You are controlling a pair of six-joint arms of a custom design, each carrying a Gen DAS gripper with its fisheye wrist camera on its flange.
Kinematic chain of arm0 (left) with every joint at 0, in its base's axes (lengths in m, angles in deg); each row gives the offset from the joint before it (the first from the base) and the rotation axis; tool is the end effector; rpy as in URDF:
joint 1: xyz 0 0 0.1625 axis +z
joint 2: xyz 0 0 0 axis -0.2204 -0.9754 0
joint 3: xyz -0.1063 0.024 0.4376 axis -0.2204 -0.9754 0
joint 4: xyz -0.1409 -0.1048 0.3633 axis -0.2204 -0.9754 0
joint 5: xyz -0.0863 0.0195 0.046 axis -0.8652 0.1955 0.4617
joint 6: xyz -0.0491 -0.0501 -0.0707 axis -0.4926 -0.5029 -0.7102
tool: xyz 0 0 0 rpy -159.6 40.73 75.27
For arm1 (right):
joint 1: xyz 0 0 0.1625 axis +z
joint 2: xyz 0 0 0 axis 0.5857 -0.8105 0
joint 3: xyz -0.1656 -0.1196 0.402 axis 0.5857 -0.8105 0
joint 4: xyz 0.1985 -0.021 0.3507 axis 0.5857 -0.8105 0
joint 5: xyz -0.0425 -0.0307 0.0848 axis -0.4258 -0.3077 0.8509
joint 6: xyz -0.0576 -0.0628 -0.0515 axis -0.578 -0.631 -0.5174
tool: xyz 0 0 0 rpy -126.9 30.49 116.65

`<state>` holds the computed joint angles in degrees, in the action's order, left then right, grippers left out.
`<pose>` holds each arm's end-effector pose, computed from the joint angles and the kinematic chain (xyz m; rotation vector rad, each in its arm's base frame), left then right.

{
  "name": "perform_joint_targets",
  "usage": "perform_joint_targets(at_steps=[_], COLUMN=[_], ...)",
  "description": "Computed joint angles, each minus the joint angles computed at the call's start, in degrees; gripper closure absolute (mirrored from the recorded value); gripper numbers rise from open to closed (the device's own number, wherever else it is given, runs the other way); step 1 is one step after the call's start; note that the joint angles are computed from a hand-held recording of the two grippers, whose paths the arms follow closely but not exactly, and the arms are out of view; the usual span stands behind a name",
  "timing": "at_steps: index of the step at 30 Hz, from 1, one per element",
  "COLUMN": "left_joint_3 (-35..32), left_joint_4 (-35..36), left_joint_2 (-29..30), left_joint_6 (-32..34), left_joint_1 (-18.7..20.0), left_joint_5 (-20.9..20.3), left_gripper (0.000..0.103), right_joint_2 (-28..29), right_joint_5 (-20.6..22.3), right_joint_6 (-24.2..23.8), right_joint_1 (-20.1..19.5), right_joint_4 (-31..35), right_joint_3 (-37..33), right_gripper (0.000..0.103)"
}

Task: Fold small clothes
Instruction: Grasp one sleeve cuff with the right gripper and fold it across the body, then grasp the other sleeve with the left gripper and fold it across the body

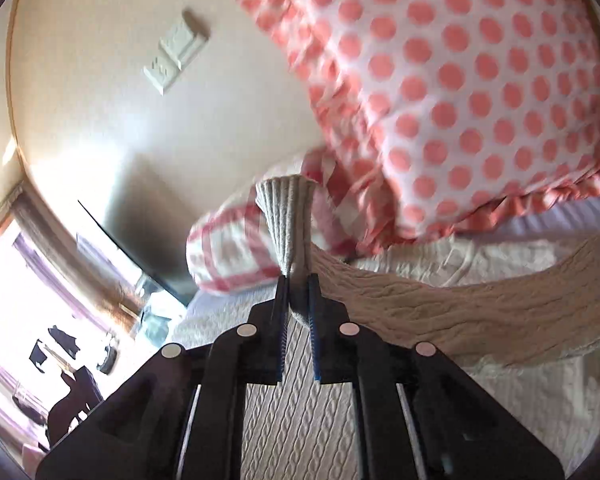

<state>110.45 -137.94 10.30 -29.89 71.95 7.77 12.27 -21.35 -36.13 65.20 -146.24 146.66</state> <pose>-0.1120 -0.5852 0.3092 0.0151 2.4228 -1.2664 0.2436 -0.6548 0.2410 0.2905 -2.7404 1.1693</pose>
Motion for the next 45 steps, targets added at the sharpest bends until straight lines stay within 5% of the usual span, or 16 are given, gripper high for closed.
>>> perform_joint_targets(at_steps=[2, 5, 11, 21, 23, 24, 25, 26, 28, 31, 33, 36, 40, 45], left_joint_3=[-1.8, -5.4, -13.6, -22.5, -24.1, -24.9, -25.7, -26.2, -25.4, -25.4, -25.6, -25.6, -22.7, -17.1], left_joint_4=[2.2, 5.8, 10.2, 12.4, 13.6, 15.4, 18.7, 21.2, 20.5, 16.9, 14.5, 11.0, 13.8, 17.4], left_joint_2=[-0.4, -0.5, 1.3, 3.4, 3.9, 4.0, 3.9, 3.7, 3.3, 4.4, 6.0, 10.4, 17.1, 24.8], left_joint_6=[-1.1, -5.6, -15.0, -20.1, -21.0, -21.6, -23.0, -23.8, -21.2, -8.0, 1.0, 15.1, 23.4, 30.8], left_joint_1=[2.1, 6.5, 14.5, 19.6, 20.0, 20.1, 19.9, 19.9, 18.0, 11.6, 6.8, -1.0, -8.8, -13.5], left_joint_5=[-2.2, -7.5, -17.3, -20.5, -19.6, -18.1, -15.8, -14.7, -10.7, -2.2, -1.1, -3.4, -14.2, -10.0], left_gripper=[0.002, 0.002, 0.008, 0.03, 0.04, 0.059, 0.095, 0.096, 0.097, 0.097, 0.098, 0.098, 0.092, 0.087], right_joint_2=[-0.3, -2.7, -8.1, -11.0, -10.9, -10.9, -11.0, -11.1, -11.4, -12.0, -12.2, -12.0, -11.5, -12.4], right_joint_5=[0.5, -0.1, -4.6, -4.4, -3.5, -3.1, -2.7, -2.5, -2.4, -2.4, -2.1, -2.4, -2.0, -3.0], right_joint_6=[1.5, -0.7, -4.5, -0.3, 0.0, -0.1, -0.2, -0.4, -1.0, -1.7, -1.9, -1.6, 1.2, 5.3], right_joint_1=[-0.2, -0.2, -2.0, -6.8, -7.2, -7.4, -7.6, -7.7, -7.8, -7.8, -7.8, -7.6, -7.8, -9.6], right_joint_4=[0.8, -12.3, -22.2, -26.7, -26.5, -26.4, -26.3, -26.3, -26.7, -28.2, -28.9, -29.9, -28.1, -17.7], right_joint_3=[1.2, 7.6, 15.2, 20.8, 21.0, 21.2, 21.4, 21.6, 22.0, 22.5, 22.8, 22.7, 21.4, 19.1], right_gripper=[0.079, 0.026, 0.024, 0.023, 0.023, 0.023, 0.023, 0.023, 0.022, 0.02, 0.02, 0.02, 0.02, 0.02])
